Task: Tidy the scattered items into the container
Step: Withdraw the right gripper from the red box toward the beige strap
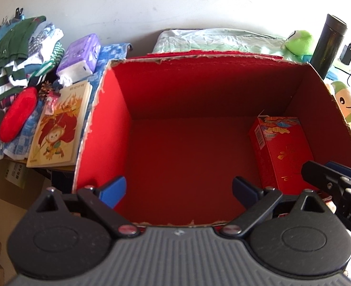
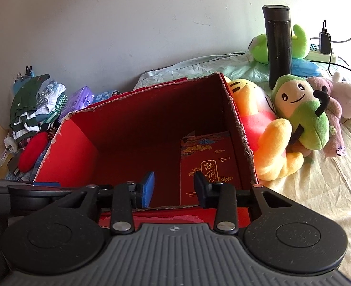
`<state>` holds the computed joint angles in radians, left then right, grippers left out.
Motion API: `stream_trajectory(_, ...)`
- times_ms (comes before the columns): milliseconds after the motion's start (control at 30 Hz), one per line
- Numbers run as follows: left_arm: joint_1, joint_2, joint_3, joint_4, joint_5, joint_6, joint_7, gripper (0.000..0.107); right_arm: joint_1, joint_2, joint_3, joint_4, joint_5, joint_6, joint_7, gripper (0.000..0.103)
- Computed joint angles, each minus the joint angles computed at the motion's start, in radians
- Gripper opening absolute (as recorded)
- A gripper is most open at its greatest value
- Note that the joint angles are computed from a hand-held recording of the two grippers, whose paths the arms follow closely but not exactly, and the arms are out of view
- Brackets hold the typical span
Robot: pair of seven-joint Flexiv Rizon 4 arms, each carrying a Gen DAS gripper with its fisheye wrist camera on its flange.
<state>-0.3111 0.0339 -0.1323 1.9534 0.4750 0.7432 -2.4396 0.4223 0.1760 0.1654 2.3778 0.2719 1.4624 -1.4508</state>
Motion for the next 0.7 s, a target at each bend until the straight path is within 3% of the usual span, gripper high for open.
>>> stream_trajectory(200,0.0,0.005,0.006,0.022,-0.006,0.052,0.01,0.091,-0.001,0.01,0.0,0.0,-0.005,0.0,0.01,0.043)
stream_trajectory(333,0.006,0.038,0.005,0.055,0.008,0.118,0.007,0.091,-0.005,0.052,0.005,0.041,-0.005,0.088,0.008,0.043)
stream_trajectory(467,0.016,0.067,-0.013,0.07,0.052,0.142,-0.009,0.092,-0.161,0.066,0.102,0.109,-0.182,0.188,0.15,0.043)
stream_trajectory(567,0.021,0.09,-0.019,0.091,0.058,0.172,0.0,0.093,-0.246,0.085,0.133,0.148,-0.264,0.199,0.224,0.043)
stream_trajectory(700,0.029,0.137,-0.041,0.127,0.09,0.213,0.007,0.093,-0.216,0.125,0.051,0.193,-0.274,0.139,0.261,0.043)
